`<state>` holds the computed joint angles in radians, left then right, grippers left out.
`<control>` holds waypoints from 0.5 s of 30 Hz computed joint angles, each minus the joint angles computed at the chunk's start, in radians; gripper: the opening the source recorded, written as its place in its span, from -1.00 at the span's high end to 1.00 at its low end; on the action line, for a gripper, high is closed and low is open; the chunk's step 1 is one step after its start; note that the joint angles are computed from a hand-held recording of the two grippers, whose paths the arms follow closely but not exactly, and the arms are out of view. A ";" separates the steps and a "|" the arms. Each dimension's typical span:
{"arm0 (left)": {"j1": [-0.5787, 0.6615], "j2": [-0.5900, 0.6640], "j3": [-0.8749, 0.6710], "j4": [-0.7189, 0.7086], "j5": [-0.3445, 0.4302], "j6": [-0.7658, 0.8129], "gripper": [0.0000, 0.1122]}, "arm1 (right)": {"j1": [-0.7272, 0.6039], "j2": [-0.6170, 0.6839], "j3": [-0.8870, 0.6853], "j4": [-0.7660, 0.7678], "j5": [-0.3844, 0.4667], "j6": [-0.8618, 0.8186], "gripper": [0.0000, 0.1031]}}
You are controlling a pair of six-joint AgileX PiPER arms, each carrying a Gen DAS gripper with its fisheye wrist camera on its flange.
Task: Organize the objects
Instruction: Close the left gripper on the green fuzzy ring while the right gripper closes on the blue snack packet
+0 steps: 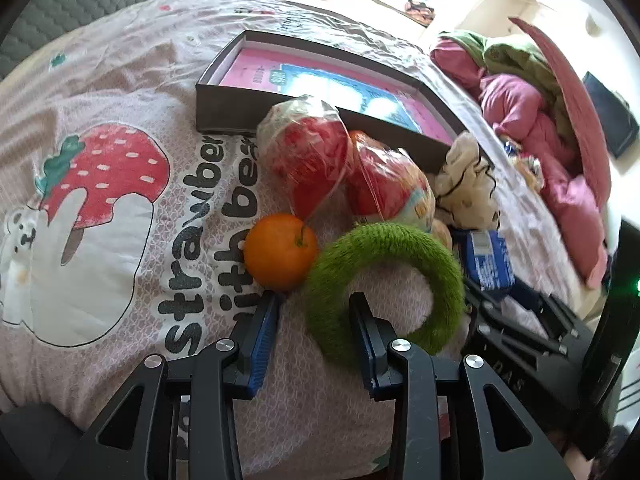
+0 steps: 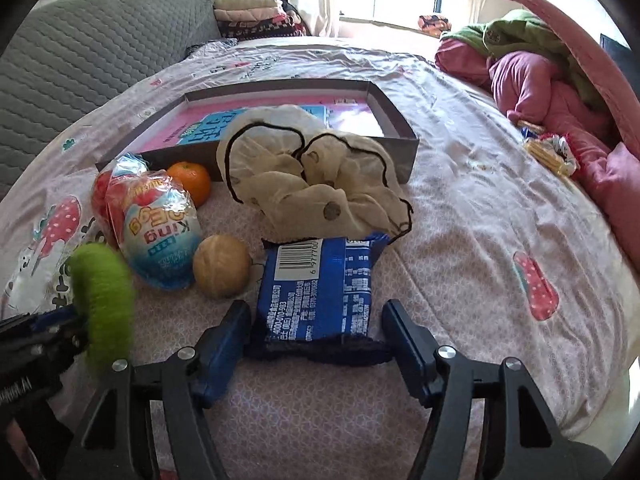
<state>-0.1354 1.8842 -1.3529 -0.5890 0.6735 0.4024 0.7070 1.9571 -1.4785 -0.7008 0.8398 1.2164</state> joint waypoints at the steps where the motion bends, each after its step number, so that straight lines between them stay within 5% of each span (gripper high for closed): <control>1: 0.000 0.002 0.000 -0.002 -0.004 -0.003 0.39 | -0.007 -0.008 0.011 0.007 -0.018 -0.007 -0.32; 7: -0.016 0.000 0.005 0.019 -0.028 -0.010 0.75 | -0.027 -0.076 0.113 0.000 -0.125 0.043 -0.30; 15: -0.022 -0.041 0.044 0.008 -0.048 0.043 0.78 | -0.024 -0.126 0.173 -0.030 -0.182 0.086 -0.30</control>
<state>-0.1570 1.8433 -1.3087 -0.5811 0.6254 0.4451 0.6827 1.8312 -1.3055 -0.7304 0.6580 1.3023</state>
